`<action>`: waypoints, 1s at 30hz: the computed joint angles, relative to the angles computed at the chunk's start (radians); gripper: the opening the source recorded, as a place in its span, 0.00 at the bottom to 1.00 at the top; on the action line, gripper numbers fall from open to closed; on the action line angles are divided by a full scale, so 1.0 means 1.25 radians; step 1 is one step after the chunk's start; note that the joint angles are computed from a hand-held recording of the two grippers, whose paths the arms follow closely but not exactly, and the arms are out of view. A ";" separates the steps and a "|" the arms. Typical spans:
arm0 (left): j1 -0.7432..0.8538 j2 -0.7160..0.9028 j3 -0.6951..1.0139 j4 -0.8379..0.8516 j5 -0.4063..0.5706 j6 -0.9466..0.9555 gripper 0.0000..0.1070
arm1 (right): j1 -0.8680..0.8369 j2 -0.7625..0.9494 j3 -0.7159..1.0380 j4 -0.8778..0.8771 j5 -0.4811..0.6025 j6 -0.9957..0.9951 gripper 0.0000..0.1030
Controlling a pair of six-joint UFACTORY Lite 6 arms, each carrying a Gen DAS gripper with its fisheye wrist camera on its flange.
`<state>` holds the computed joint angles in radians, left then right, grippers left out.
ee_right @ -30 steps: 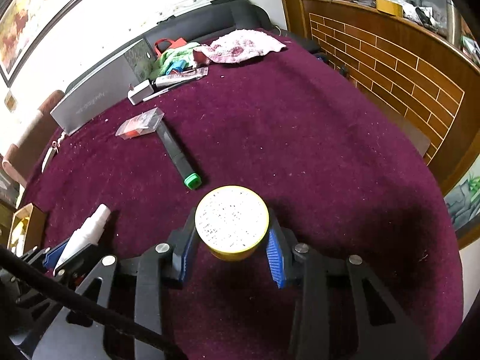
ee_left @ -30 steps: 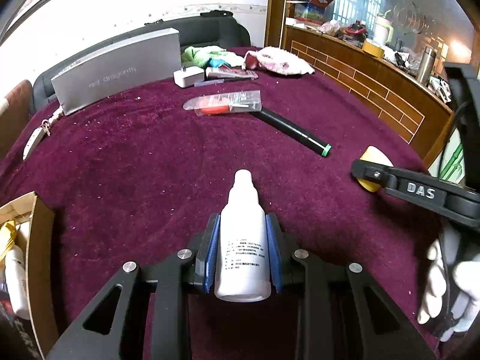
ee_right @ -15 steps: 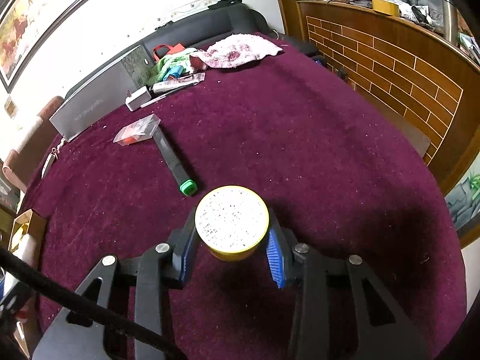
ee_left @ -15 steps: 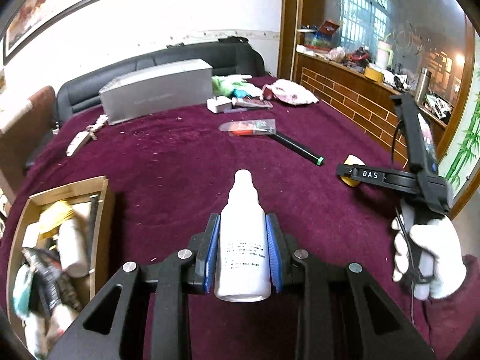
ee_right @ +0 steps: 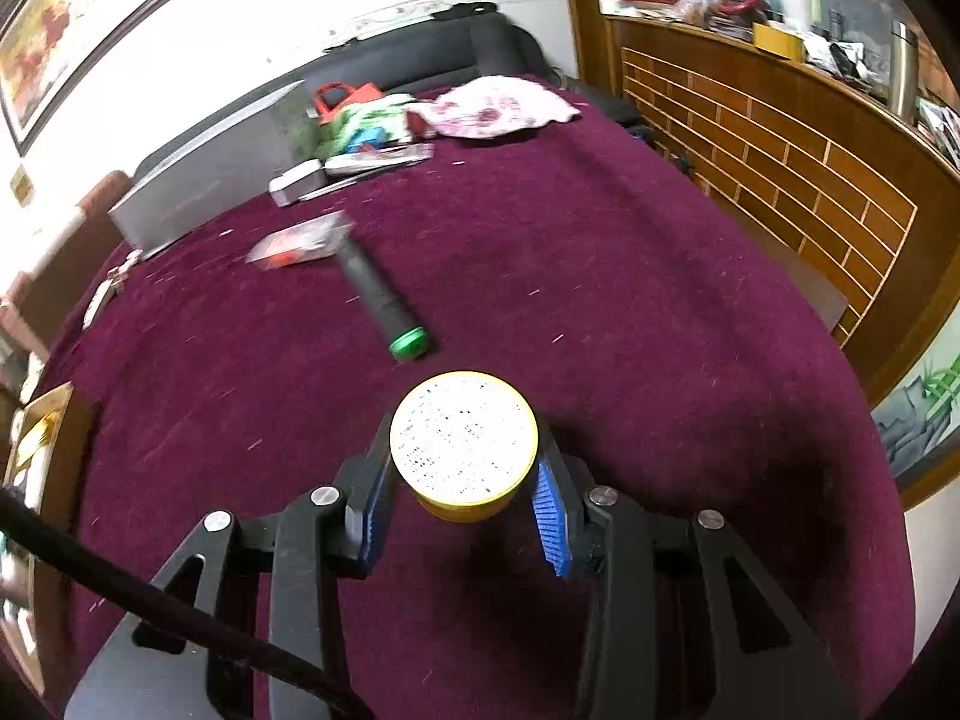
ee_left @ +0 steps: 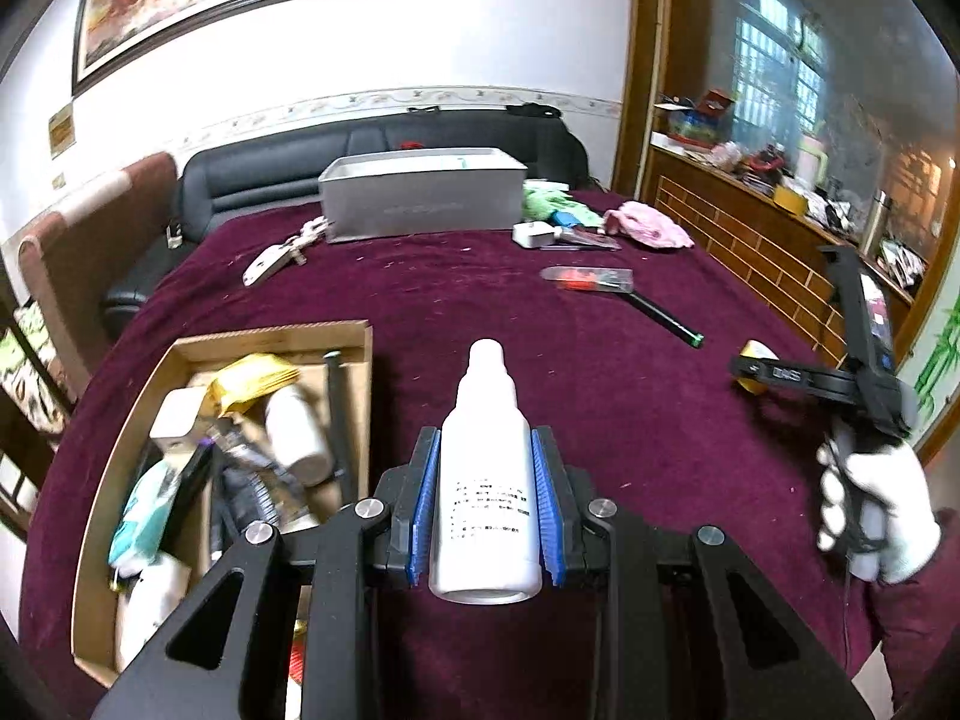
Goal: Organize objects
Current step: 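Carry the spray bottle and yellow jar toward the tray with both grippers, then lower the spray bottle and jar into the tray and open both grippers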
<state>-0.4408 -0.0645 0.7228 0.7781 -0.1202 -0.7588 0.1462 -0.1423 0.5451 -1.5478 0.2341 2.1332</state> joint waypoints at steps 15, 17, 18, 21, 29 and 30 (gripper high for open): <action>0.223 -0.054 -0.095 0.335 -0.134 -0.269 0.24 | 0.471 0.035 0.203 0.357 0.216 -0.246 0.37; 0.267 -0.060 -0.106 0.371 -0.158 -0.287 0.24 | 0.501 0.076 0.249 0.370 0.219 -0.262 0.37; 0.285 -0.060 -0.109 0.381 -0.167 -0.290 0.24 | 0.514 0.094 0.271 0.377 0.223 -0.271 0.37; 0.357 -0.043 -0.109 0.412 -0.206 -0.299 0.24 | 0.557 0.164 0.350 0.401 0.232 -0.301 0.37; 0.544 0.053 -0.061 0.469 -0.294 -0.301 0.24 | 0.625 0.349 0.575 0.499 0.225 -0.430 0.37; 0.563 0.066 -0.053 0.473 -0.301 -0.299 0.24 | 0.631 0.374 0.607 0.515 0.222 -0.450 0.37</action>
<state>0.2630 0.0174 0.6566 1.3689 -0.4964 -1.1325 0.9356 0.3255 1.3040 -0.9045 0.5117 1.5706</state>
